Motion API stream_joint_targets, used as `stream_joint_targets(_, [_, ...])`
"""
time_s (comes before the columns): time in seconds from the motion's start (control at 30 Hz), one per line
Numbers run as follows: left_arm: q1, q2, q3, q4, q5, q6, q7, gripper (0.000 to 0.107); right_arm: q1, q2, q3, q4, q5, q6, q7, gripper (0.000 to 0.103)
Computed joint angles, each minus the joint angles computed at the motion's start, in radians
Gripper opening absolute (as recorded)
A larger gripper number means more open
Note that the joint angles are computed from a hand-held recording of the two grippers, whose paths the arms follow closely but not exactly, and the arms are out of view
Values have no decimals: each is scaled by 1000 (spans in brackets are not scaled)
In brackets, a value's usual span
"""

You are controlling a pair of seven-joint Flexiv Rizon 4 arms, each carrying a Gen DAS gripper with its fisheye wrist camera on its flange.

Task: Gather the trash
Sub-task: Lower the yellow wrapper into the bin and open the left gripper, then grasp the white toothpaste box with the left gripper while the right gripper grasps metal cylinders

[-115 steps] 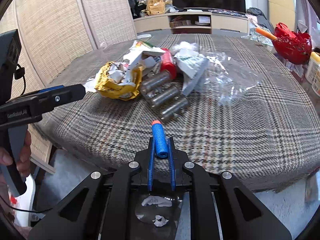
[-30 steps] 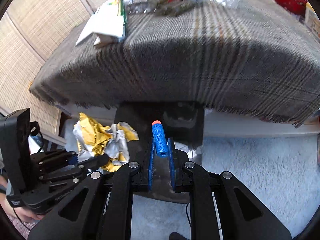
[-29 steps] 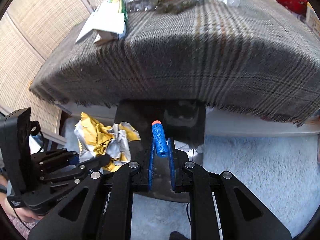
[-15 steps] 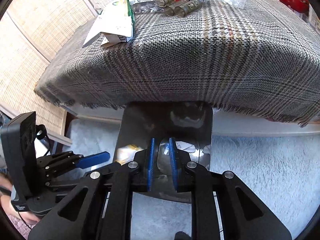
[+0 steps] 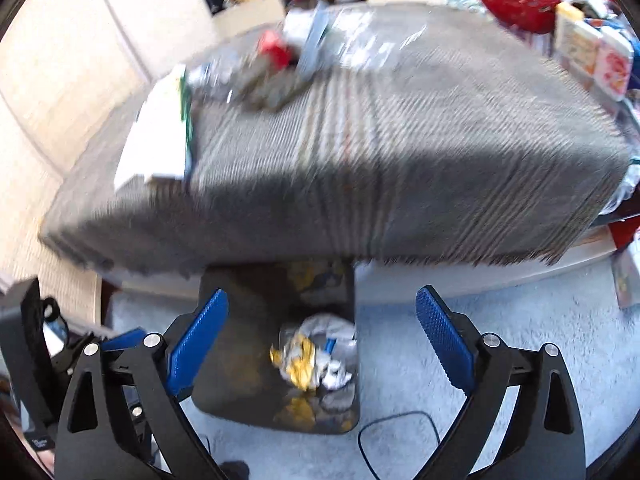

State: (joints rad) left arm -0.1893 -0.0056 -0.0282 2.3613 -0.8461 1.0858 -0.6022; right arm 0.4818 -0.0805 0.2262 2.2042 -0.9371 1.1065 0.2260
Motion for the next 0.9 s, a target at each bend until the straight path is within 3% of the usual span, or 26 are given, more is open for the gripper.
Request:
stream_joint_targets(0.17, [-34, 26, -16, -30, -117, 90, 56, 95, -20, 32, -10, -15, -99, -33, 62, 100])
stream_joint_targets(0.33, [-51, 6, -24, -106, -165, 116, 37, 95, -59, 28, -31, -30, -190, 20, 119, 100])
stream_joint_targets(0.57, [-45, -79, -59, -219, -172, 163, 8, 95, -110, 3, -63, -62, -216, 105, 90, 100])
stream_joint_targets(0.73, [-17, -152, -83, -298, -119, 128, -69, 95, -138, 1, -80, -69, -250, 122, 111, 100])
stream_joint_targets(0.9, [-4, -207, -106, -338, -59, 157, -113, 95, -141, -32, -86, -91, -277, 135, 96, 100])
